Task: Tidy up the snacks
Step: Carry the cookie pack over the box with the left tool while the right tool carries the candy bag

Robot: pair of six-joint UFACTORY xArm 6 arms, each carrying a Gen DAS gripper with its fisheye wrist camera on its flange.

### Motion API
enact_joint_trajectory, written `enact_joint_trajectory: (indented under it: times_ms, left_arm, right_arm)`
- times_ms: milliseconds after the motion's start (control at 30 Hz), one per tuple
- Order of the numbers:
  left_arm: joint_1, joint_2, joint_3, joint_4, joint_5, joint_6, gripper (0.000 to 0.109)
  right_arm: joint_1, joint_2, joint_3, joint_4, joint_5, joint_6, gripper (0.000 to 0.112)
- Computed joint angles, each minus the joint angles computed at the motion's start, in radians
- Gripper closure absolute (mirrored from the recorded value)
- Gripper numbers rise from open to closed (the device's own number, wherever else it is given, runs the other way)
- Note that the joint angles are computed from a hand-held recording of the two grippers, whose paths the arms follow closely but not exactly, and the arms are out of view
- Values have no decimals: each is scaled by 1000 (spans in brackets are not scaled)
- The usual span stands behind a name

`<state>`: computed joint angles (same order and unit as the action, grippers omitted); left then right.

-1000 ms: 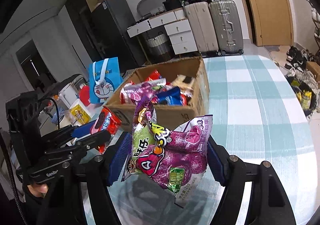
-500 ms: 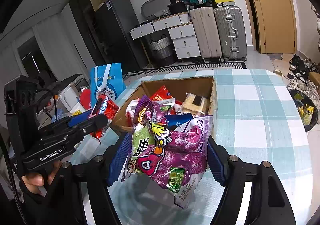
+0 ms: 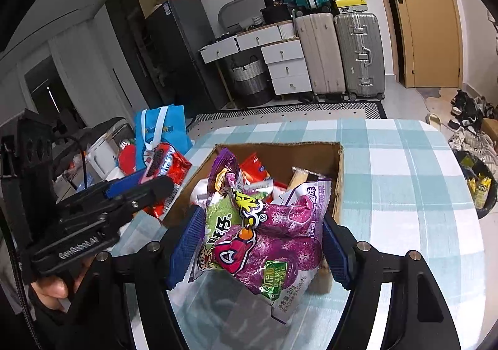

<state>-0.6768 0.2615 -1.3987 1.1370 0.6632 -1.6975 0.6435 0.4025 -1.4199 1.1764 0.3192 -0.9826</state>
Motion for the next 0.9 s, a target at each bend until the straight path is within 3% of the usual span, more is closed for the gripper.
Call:
enact_joint_trajectory:
  times_ms: [667, 900]
  left_arm:
    - [82, 288, -291, -67, -40, 107, 67]
    - [105, 369, -371, -120, -73, 134, 67]
  right_arm:
    - [-5, 195, -238, -138, 17, 104, 39]
    - [-22, 257, -315, -109, 61, 90, 39]
